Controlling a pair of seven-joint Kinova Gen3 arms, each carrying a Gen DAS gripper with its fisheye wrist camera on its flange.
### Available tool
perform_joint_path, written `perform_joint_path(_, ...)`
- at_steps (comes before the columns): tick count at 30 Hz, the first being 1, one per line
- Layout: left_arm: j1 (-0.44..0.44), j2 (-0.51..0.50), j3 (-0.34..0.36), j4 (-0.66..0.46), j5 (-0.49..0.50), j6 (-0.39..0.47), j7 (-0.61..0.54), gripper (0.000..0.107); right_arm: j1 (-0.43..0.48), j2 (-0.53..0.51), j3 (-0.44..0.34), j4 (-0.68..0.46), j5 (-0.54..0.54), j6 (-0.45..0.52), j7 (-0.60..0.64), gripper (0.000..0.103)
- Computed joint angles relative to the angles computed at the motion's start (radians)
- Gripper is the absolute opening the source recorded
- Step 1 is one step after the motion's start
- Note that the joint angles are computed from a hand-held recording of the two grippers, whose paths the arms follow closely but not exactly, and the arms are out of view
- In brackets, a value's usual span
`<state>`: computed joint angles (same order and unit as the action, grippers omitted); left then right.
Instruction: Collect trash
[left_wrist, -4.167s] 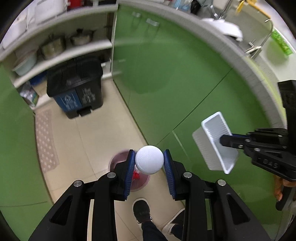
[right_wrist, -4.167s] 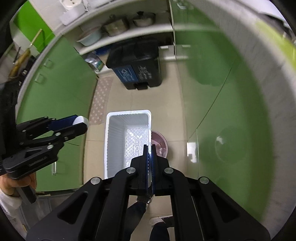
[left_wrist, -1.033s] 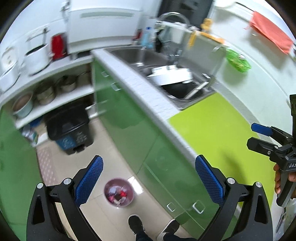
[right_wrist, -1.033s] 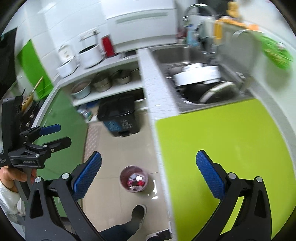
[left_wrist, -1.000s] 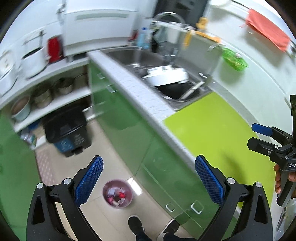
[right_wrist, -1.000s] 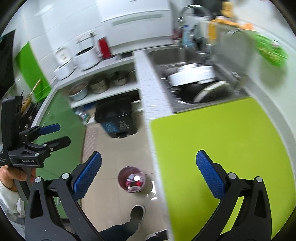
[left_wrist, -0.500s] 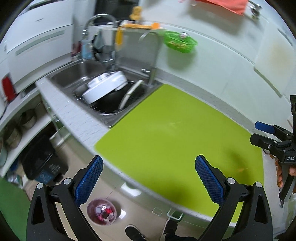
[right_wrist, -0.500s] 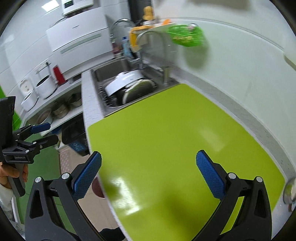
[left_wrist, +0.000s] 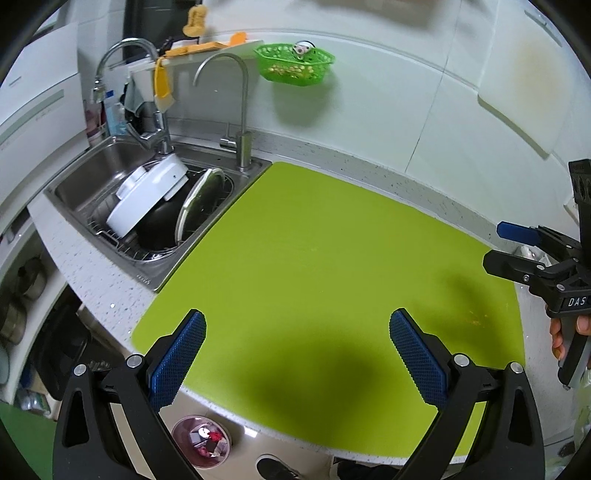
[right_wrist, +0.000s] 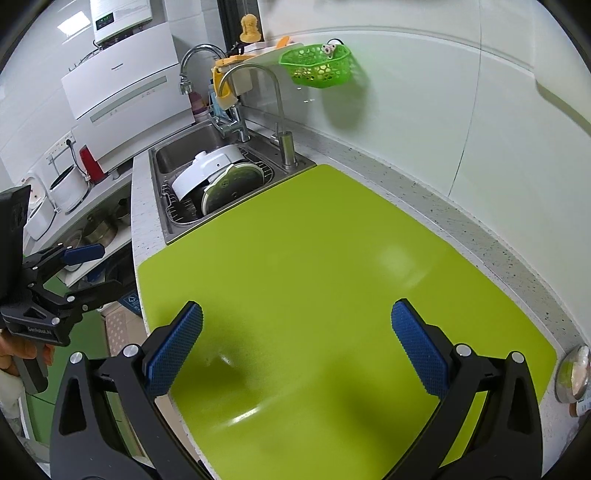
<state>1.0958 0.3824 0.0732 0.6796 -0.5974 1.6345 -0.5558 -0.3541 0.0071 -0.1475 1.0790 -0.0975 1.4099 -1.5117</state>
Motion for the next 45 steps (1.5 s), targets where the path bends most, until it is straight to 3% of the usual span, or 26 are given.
perform_joint_path(5, -0.048, -0.007, 0.016, 0.028, 0.055, -0.066, -0.016, 0.096, 0.007, 0.017, 0.007, -0.012, -0.012, -0.003, 0.017, 0.100)
perform_joint_path(17, -0.090, 0.019, 0.001, 0.010, 0.124, -0.082, -0.028, 0.097, 0.015, 0.040, 0.012, -0.018, -0.025, 0.002, 0.021, 0.100)
perform_joint_path(19, -0.090, 0.017, 0.001, 0.016, 0.121, -0.090, -0.023, 0.097, 0.014, 0.041, 0.012, -0.019, -0.025, 0.001, 0.020, 0.100)
perform_joint_path(24, -0.045, 0.064, -0.031, -0.063, 0.055, -0.011, -0.035, 0.097, 0.016, 0.044, 0.013, -0.018, -0.031, -0.003, 0.017, 0.100)
perform_joint_path(45, -0.066, 0.059, -0.037, -0.063, 0.080, -0.028, -0.062, 0.097, 0.008, 0.049, 0.012, -0.031, -0.014, 0.010, 0.007, 0.100)
